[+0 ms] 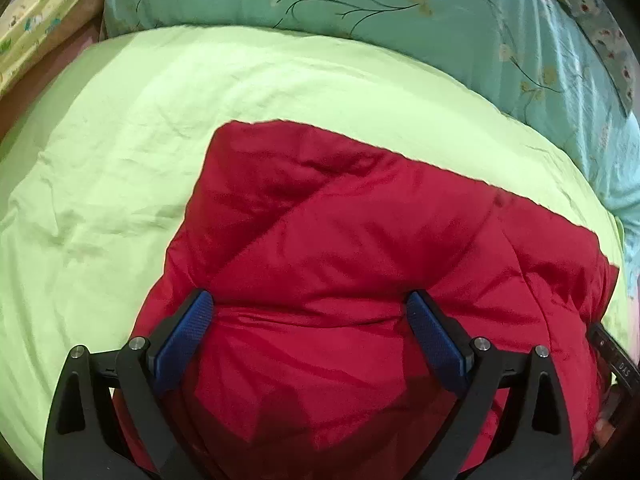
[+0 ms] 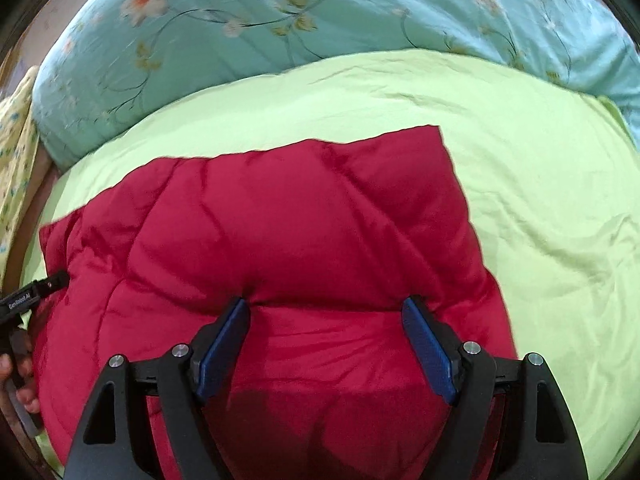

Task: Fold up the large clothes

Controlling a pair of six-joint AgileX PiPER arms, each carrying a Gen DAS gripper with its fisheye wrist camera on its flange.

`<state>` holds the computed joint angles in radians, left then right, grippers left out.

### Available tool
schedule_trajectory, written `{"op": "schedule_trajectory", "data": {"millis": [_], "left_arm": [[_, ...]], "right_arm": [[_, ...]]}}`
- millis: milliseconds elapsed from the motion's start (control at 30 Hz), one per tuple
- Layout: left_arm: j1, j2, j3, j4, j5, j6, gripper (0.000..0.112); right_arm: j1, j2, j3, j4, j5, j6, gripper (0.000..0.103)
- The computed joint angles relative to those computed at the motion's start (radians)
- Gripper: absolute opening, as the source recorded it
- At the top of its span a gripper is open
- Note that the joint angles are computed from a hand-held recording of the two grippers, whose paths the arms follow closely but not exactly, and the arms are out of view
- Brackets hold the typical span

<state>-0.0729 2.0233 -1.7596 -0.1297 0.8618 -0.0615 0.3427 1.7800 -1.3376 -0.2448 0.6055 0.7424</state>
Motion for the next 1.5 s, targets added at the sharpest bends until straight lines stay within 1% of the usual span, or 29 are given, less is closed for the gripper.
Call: {"op": "schedule_trajectory", "data": {"millis": [133,200,233,300,367,433,567,667,733,767,867,967,1033,1100,1133,1233,1300,1367,1467,1500], "left_arm": [[0.005,0.008,-0.001,-0.002,-0.005,-0.007,0.101],[0.021,0.024,-0.027,-0.028,0.007,-0.009,0.101],[0.035,0.014,-0.01,-0.054,-0.007,-0.008,0.101],[0.054,0.001,0.008,-0.085,-0.023,-0.004,0.099],[0.064,-0.031,0.048,-0.101,-0.043,0.009,0.096],[0.074,-0.085,0.108,-0.136,-0.065,0.044,0.096],[0.109,-0.253,0.294,-0.28,-0.107,0.214,0.096],[0.114,-0.379,0.424,-0.344,-0.113,0.308,0.096],[0.118,-0.447,0.494,-0.392,-0.104,0.372,0.096],[0.124,-0.462,0.51,-0.404,-0.098,0.396,0.096],[0.101,-0.542,0.59,-0.374,-0.09,0.418,0.096],[0.06,-0.565,0.625,-0.28,-0.108,0.37,0.096],[0.052,-0.552,0.624,-0.238,-0.121,0.345,0.096],[0.058,-0.551,0.639,-0.254,-0.132,0.368,0.096],[0.055,-0.551,0.64,-0.251,-0.135,0.37,0.096],[0.032,-0.551,0.656,-0.209,-0.167,0.349,0.096],[0.012,-0.557,0.678,-0.179,-0.197,0.322,0.096],[-0.003,-0.564,0.694,-0.147,-0.217,0.291,0.096],[-0.019,-0.572,0.71,-0.102,-0.23,0.258,0.096],[-0.026,-0.574,0.712,-0.081,-0.231,0.243,0.097]], "right_arm": [[-0.048,-0.001,0.027,0.095,-0.049,-0.047,0.08],[-0.065,-0.007,0.041,0.141,-0.069,-0.072,0.08],[-0.073,-0.01,0.05,0.162,-0.079,-0.081,0.08],[-0.081,-0.008,0.054,0.175,-0.085,-0.088,0.08],[-0.076,-0.005,0.052,0.148,-0.081,-0.063,0.08],[-0.069,-0.003,0.055,0.119,-0.082,-0.035,0.08],[-0.078,0.006,0.045,0.122,-0.079,-0.046,0.08],[-0.081,0.0,0.055,0.125,-0.084,-0.05,0.08],[-0.078,-0.004,0.058,0.116,-0.083,-0.041,0.08],[-0.078,-0.006,0.061,0.117,-0.085,-0.041,0.08],[-0.077,-0.003,0.055,0.122,-0.087,-0.044,0.08],[-0.072,-0.037,0.085,0.106,-0.103,-0.029,0.08],[-0.045,-0.085,0.115,0.042,-0.094,0.04,0.08],[0.008,-0.155,0.155,-0.06,-0.079,0.139,0.082],[0.057,-0.211,0.188,-0.133,-0.062,0.2,0.082],[0.178,-0.321,0.25,-0.247,-0.013,0.304,0.082],[0.269,-0.366,0.276,-0.306,0.041,0.356,0.082],[0.336,-0.374,0.289,-0.342,0.077,0.384,0.082],[0.372,-0.325,0.282,-0.353,0.149,0.383,0.082],[0.366,-0.323,0.308,-0.346,0.132,0.389,0.081]]}}
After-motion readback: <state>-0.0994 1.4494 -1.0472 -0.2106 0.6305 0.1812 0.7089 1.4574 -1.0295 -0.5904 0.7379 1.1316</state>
